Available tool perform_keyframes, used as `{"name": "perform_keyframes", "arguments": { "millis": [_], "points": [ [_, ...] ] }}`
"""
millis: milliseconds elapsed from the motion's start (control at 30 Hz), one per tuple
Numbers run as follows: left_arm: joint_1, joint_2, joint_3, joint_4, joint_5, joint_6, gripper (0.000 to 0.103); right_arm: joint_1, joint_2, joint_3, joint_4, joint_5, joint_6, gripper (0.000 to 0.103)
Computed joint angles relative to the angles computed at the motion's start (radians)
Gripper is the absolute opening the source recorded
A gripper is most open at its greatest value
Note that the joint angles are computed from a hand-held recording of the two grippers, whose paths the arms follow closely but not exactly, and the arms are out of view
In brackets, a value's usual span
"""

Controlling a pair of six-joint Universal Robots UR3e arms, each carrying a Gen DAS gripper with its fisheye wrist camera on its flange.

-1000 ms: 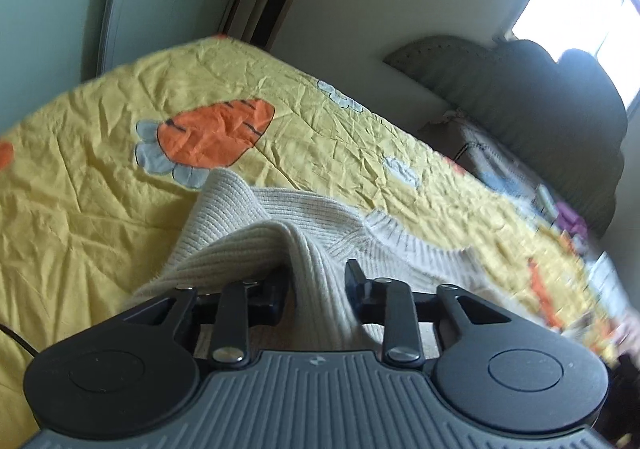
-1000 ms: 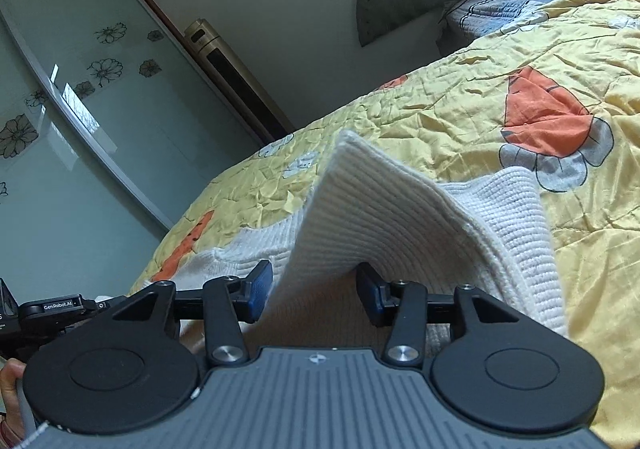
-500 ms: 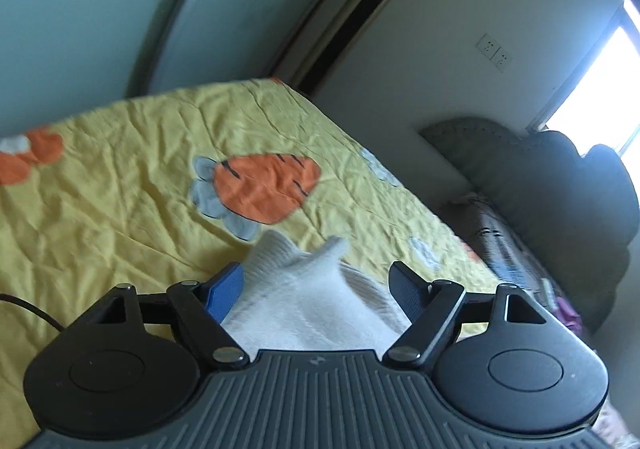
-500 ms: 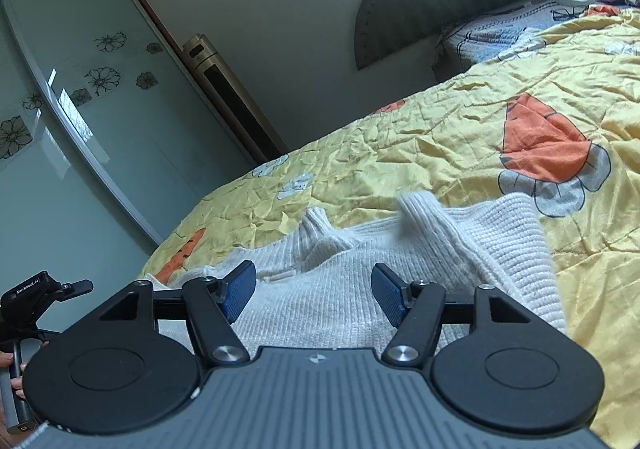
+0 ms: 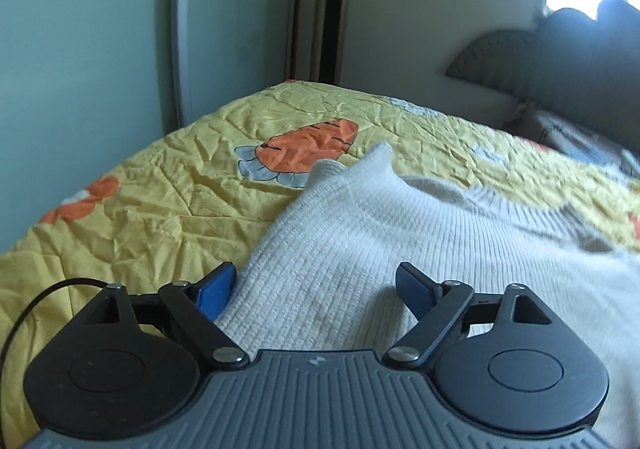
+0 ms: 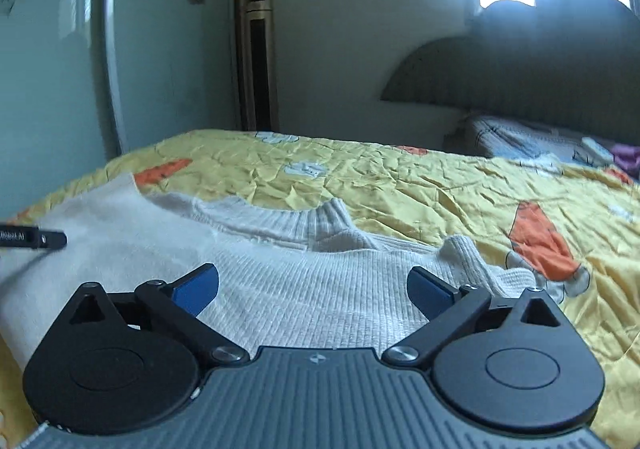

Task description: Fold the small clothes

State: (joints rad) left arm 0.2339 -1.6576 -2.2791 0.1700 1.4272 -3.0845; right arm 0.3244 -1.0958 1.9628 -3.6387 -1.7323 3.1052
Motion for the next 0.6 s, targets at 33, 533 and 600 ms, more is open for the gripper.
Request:
{"name": "perform_keyframes", "arguments": {
  "millis": [33, 533, 600],
  "points": [
    [-0.016, -0.013, -0.012, 0.035, 0.023, 0.023, 0.089, 0.025, 0.027, -0.029, 0.018, -0.045, -0.03, 0.102],
    [0.0, -0.11, -0.118, 0.288, 0.016, 0.064, 0.099, -0.032, 0.067, 0.059, -0.085, 0.023, 0.081, 0.103],
    [0.023, -0.104, -0.12, 0.268, -0.016, 0.052, 0.101, -0.029, 0.069, 0.058, -0.086, 0.019, 0.082, 0.103]
  ]
}}
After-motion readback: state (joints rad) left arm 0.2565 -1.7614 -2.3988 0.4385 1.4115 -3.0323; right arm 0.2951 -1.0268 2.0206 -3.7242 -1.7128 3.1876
